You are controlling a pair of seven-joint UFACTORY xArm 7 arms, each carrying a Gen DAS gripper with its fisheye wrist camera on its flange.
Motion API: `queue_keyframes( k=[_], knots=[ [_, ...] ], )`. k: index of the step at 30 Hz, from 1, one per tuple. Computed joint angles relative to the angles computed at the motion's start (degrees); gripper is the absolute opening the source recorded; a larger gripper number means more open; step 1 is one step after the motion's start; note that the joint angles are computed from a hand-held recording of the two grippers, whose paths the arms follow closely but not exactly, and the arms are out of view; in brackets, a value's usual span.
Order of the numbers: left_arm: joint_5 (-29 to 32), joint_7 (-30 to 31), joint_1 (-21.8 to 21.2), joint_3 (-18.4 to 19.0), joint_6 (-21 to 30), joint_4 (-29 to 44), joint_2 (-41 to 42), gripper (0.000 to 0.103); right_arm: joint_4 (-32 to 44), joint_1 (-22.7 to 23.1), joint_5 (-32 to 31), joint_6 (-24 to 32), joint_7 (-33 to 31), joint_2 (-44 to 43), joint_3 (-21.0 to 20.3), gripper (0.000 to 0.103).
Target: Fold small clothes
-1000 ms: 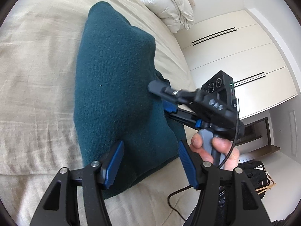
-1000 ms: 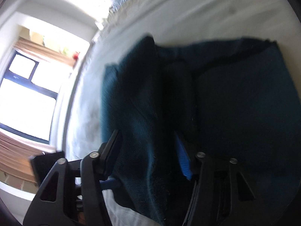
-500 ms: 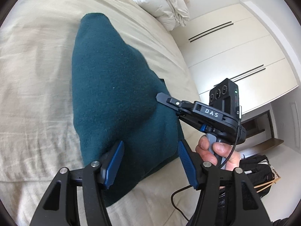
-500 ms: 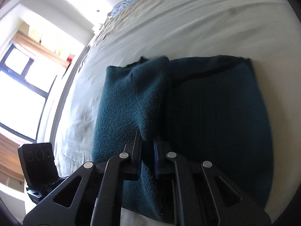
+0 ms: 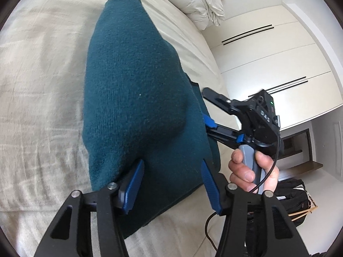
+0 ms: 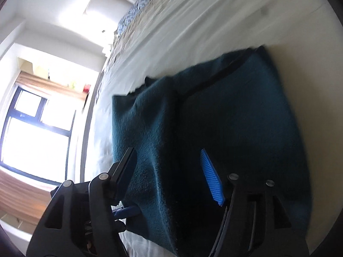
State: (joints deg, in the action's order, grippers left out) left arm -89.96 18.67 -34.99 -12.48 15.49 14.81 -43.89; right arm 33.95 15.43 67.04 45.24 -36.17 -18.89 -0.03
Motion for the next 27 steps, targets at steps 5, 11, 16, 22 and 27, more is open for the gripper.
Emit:
queue_keyframes(
  k=[5, 11, 16, 22, 27],
  knots=[
    [-0.4, 0.6, -0.6, -0.3, -0.4, -0.2, -0.2, 0.057, 2.1, 1.0, 0.5, 2.3, -1.4, 2.3, 0.7, 0.058],
    [0.1, -0.3, -0.9, 0.0, 0.1, -2.4, -3.1, 0.057, 4.4, 0.4, -0.1, 4.9, -1.8, 4.3, 1.1, 0.052],
    [3.0, -3.1, -1.2, 0.3, 0.0, -2.4, -3.4, 0.057, 4.5, 0.4, -3.8, 2.7, 0.5, 5.6, 2.8, 0.028],
    [7.7, -8.5, -2.7, 0.7, -1.6, -1.2, -2.0, 0.058, 2.7, -0.7, -9.6, 1.9, 1.5, 0.5, 1.7, 0.013],
    [15.5, -13.9, -4.1, 1.2, -2.3, 1.2, -0.7, 0.061, 2.6, -0.2, -12.7, 0.5, 3.6, -3.4, 0.4, 0.012]
  ],
)
